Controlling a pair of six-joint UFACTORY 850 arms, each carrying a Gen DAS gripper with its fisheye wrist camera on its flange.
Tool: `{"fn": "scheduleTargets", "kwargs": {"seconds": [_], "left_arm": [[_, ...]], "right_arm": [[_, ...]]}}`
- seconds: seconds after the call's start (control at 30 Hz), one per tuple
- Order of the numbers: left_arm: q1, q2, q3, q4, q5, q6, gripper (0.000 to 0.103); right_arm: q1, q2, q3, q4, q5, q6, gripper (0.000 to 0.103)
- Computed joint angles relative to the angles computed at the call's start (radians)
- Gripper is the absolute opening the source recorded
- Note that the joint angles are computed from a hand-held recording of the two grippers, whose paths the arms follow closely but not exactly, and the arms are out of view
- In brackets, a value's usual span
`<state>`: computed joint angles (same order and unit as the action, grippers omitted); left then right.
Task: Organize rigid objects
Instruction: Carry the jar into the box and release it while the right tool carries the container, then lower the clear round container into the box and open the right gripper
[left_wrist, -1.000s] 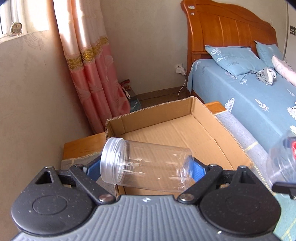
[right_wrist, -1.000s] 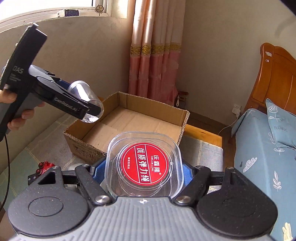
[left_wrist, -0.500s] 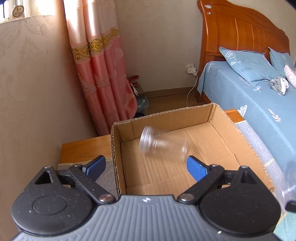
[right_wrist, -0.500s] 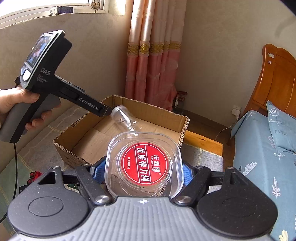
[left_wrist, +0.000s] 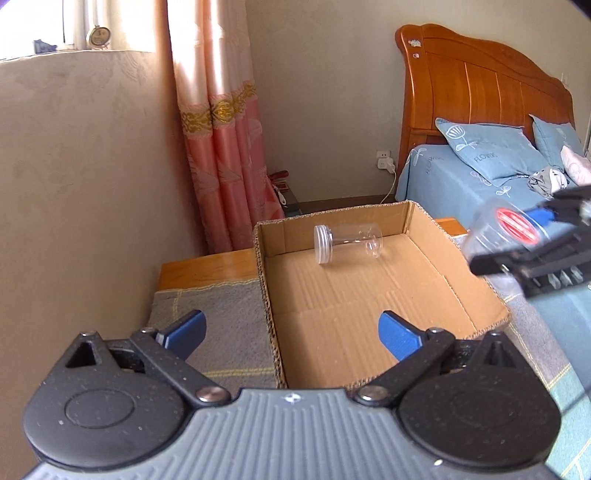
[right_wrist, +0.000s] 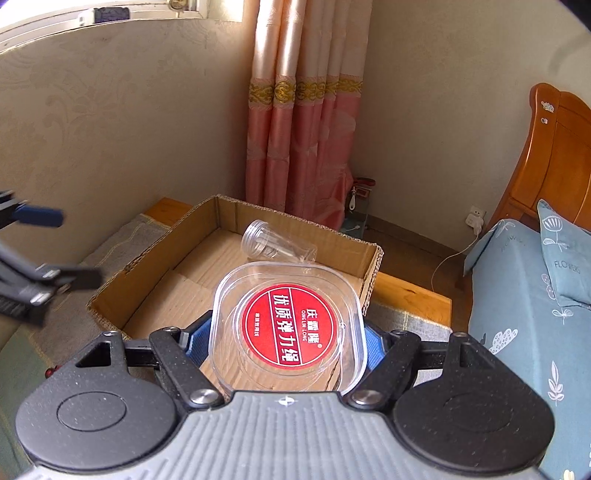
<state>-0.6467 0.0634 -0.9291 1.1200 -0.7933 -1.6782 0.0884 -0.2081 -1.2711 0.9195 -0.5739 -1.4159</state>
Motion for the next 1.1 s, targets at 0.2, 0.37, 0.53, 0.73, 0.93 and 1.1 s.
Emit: {"fn": "scheduleTargets", "kwargs": {"seconds": [0.2, 0.37, 0.53, 0.73, 0.93, 1.1], "left_arm": [[-0.044, 0.042, 0.046, -0.008, -0.036, -0.040, 0.099], [-0.063, 0.067, 0.084, 0.002, -0.030, -0.087, 0.099], [-0.074, 0.088, 0.116, -0.005, -0.037, -0.125, 0.099], [-0.088, 0.106, 0.146, -0.023, -0.035, -0.144, 0.099], [-0.121, 0.106, 0.161, -0.046, -0.046, -0.138, 0.100], [-0.143, 0.094, 0.169, -0.046, -0.048, -0.153, 0.100]], "right_arm": [[0.039, -0.093, -0.110, -0.064, 0.040, 0.121, 0.081], [0.060, -0.147, -0.161, -0.079, 0.090, 0.193, 0.095], [0.042, -0.126, -0.133, -0.057, 0.054, 0.198, 0.101], [0.018, -0.046, -0.045, -0.010, 0.028, 0.116, 0.103], [-0.003, 0.031, 0.054, 0.019, 0.014, 0.051, 0.103], [-0.024, 0.089, 0.141, 0.063, 0.025, 0.000, 0.103]]}}
